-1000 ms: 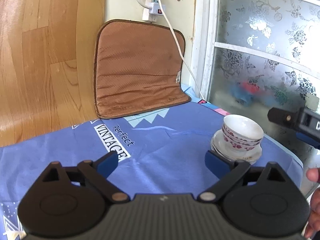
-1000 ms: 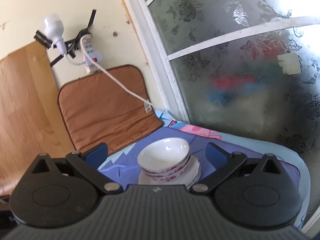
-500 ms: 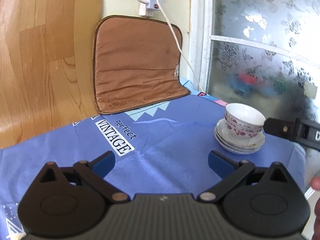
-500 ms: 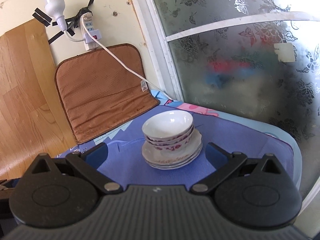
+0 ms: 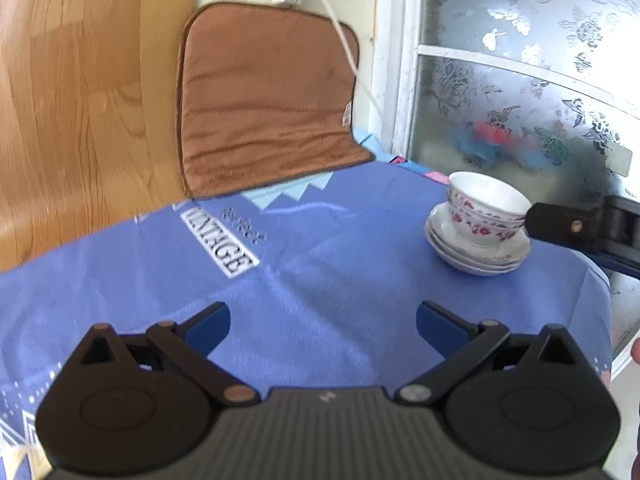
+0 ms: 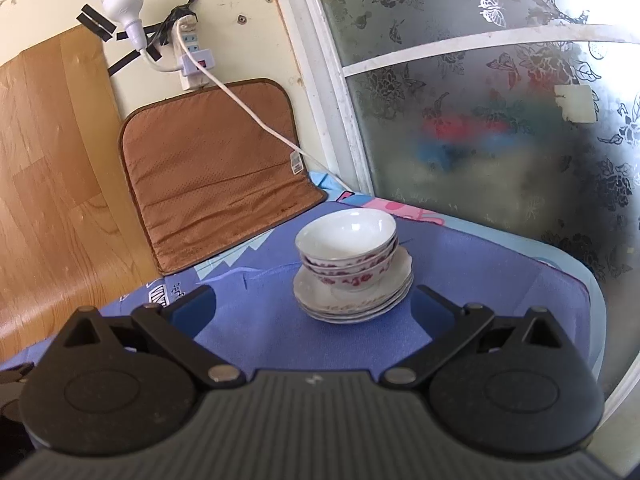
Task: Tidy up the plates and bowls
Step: 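Withdraw the right tool upward away from the stacked dishes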
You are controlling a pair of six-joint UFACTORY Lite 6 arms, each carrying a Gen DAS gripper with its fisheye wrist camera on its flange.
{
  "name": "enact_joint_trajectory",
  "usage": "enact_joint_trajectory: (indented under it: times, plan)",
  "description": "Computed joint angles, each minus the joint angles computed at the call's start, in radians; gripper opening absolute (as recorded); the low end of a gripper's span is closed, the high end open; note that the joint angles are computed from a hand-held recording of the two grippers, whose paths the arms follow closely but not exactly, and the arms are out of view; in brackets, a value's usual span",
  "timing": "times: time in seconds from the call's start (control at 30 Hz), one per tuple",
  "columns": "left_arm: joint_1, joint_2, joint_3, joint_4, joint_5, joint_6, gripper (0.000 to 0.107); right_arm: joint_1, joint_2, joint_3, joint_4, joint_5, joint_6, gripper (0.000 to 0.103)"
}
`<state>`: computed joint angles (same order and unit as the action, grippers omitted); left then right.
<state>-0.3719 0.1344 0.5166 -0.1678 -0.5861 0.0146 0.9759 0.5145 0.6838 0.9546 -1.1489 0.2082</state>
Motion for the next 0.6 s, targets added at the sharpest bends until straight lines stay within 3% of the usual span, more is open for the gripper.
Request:
enact_joint_trajectory:
  times: [0.1, 0.47, 0.6]
  plan:
    - [0.019, 0.007, 0.001, 0.028, -0.001, -0.032, 0.103, 0.013, 0.013, 0.018, 0.015, -0.004, -0.009, 0.103]
    - [-0.009, 0.071, 0.033, -0.12, -0.036, 0.101, 0.103, 0.011, 0.052, 0.042, 0.013, -0.008, 0.002, 0.103]
    - [0.012, 0.087, 0.044, -0.085, -0.027, 0.069, 0.103, 0.015, 0.067, 0.053, 0.02, -0.015, -0.004, 0.103]
